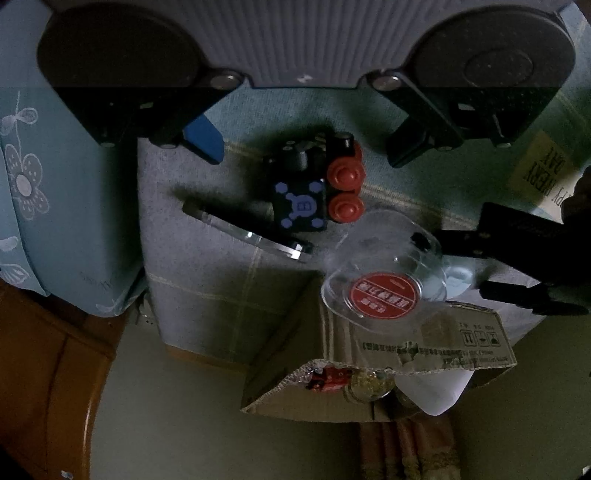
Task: Organize rigid objects
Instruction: 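Move left tool to the light-blue oval case while right tool approaches the fidget cube, then grasp the light-blue case with left tool while right tool grasps the red-black fidget cube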
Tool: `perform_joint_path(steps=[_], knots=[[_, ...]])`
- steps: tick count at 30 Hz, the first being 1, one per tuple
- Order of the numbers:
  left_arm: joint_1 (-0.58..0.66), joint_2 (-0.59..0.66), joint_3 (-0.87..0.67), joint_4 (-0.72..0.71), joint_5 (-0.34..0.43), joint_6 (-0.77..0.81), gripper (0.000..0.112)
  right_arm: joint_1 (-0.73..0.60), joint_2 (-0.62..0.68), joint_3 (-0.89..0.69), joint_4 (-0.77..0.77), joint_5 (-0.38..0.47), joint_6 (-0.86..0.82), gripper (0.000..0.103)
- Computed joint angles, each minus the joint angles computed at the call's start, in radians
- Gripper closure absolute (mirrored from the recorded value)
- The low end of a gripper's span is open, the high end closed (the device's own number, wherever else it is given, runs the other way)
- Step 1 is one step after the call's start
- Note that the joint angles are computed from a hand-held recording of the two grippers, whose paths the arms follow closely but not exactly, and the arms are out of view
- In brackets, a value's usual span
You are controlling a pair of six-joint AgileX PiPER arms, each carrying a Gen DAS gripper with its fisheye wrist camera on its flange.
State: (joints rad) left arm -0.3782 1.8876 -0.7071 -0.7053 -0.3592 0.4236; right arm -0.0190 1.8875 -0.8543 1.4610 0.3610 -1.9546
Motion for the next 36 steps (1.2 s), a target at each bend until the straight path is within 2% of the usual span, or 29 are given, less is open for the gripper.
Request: perform_joint_path(steps=[3, 9, 12, 14, 17, 19, 21, 24, 28, 33, 36], knots=[[0.010, -0.019, 0.034, 0.005, -0.012, -0.015, 0.010, -0.001, 0.007, -0.011, -0.017, 0.013, 0.012, 0.006], [0.079, -0.070, 0.102, 0.046, -0.009, -0.035, 0.010, -0.002, 0.003, -0.024, -0.124, 0.104, 0.113, 0.006], [0.101, -0.085, 0.121, 0.015, -0.014, 0.001, 0.010, -0.008, -0.008, -0.039, -0.252, 0.183, 0.241, 0.006], [0.109, -0.094, 0.121, 0.004, 0.011, 0.015, 0.010, -0.019, -0.020, -0.044, -0.313, 0.240, 0.277, 0.007], [0.131, -0.111, 0.122, 0.088, 0.061, -0.033, 0.010, -0.007, -0.059, -0.017, -0.292, 0.186, 0.210, 0.007], [0.135, -0.116, 0.123, 0.192, 0.082, -0.110, 0.010, -0.016, -0.064, -0.021, -0.250, 0.170, 0.153, 0.007], [0.135, -0.115, 0.120, 0.293, 0.091, -0.194, 0.011, -0.033, -0.045, -0.061, -0.254, 0.208, 0.138, 0.007], [0.142, -0.102, 0.094, 0.371, 0.112, -0.242, 0.013, -0.036, -0.014, -0.123, -0.277, 0.261, 0.138, 0.007], [0.159, -0.083, 0.054, 0.546, 0.142, -0.369, 0.013, -0.004, 0.027, -0.195, -0.352, 0.278, 0.175, 0.007], [0.161, -0.072, 0.023, 0.599, 0.156, -0.380, 0.015, 0.016, 0.067, -0.261, -0.473, 0.311, 0.292, 0.007], [0.169, -0.058, 0.010, 0.667, 0.131, -0.416, 0.025, 0.009, 0.041, -0.223, -0.497, 0.320, 0.274, 0.007]])
